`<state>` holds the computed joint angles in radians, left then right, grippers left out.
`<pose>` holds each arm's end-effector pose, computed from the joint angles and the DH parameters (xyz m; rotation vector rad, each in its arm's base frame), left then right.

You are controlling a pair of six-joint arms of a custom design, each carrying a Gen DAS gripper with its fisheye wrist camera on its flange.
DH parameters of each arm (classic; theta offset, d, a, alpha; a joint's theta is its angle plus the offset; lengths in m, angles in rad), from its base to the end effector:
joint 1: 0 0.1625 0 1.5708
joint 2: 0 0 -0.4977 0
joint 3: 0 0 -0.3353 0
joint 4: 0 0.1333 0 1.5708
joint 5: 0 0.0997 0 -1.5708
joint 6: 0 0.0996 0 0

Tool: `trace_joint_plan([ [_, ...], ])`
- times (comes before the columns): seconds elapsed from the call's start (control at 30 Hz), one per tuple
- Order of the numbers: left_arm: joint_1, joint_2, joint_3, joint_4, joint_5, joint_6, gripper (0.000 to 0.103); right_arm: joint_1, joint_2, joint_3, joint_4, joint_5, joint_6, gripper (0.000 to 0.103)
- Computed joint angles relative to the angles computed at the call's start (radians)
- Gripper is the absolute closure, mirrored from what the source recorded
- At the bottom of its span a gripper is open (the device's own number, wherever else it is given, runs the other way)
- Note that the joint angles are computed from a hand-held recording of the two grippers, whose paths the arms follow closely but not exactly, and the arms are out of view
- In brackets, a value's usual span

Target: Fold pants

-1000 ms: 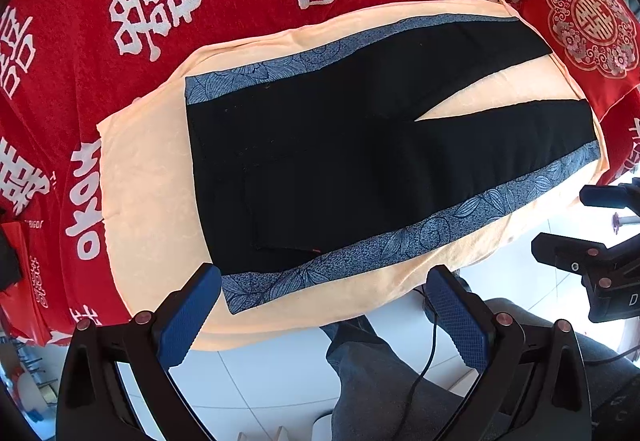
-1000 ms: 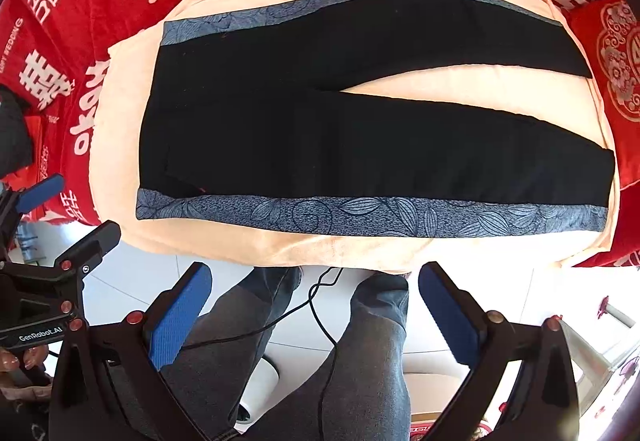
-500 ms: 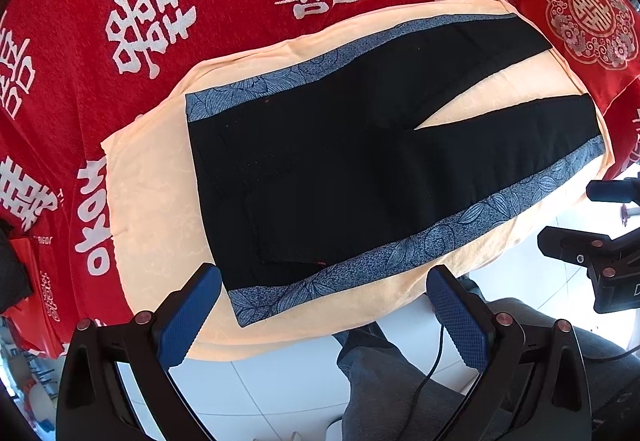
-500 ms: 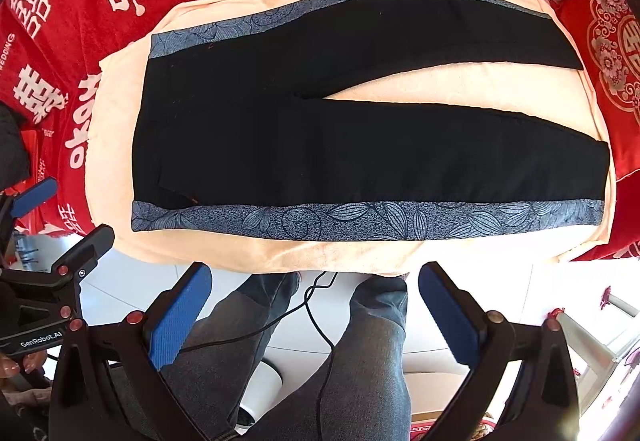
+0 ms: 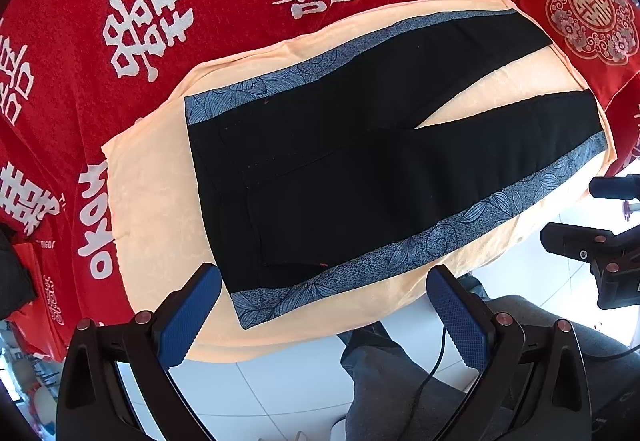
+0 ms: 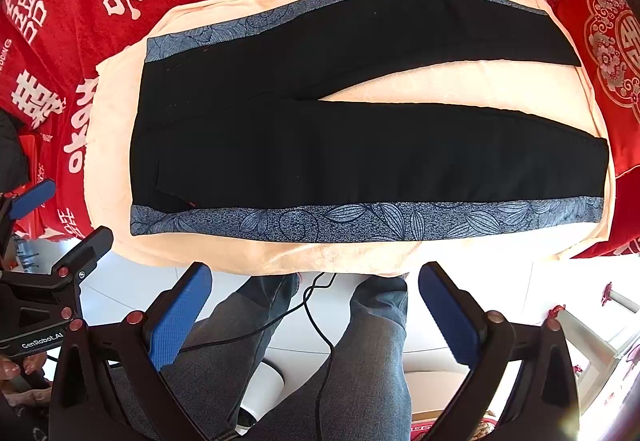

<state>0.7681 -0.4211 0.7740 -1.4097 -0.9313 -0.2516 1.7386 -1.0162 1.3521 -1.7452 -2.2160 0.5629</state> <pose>-0.4533 -0.7058 0.1314 0.8326 2.1963 0.1417 0.1833 -0.6427 0.3805 -0.4212 -2.4465 0.1088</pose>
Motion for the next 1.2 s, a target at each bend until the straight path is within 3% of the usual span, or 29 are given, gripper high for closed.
trace_joint_plan([
  [0.57, 0.002, 0.015, -0.029, 0.054, 0.015, -0.045, 0.0, -0.013, -0.012, 0.019, -0.041, 0.031, -0.008, 0.0],
  [0.93, -0.021, 0.077, -0.146, 0.195, 0.021, -0.245, 0.0, -0.056, -0.075, 0.064, -0.102, 0.076, -0.071, 0.0],
  [1.2, -0.052, 0.107, -0.178, 0.243, 0.007, -0.395, 0.0, -0.092, -0.145, 0.086, -0.083, 0.096, -0.189, 0.0],
])
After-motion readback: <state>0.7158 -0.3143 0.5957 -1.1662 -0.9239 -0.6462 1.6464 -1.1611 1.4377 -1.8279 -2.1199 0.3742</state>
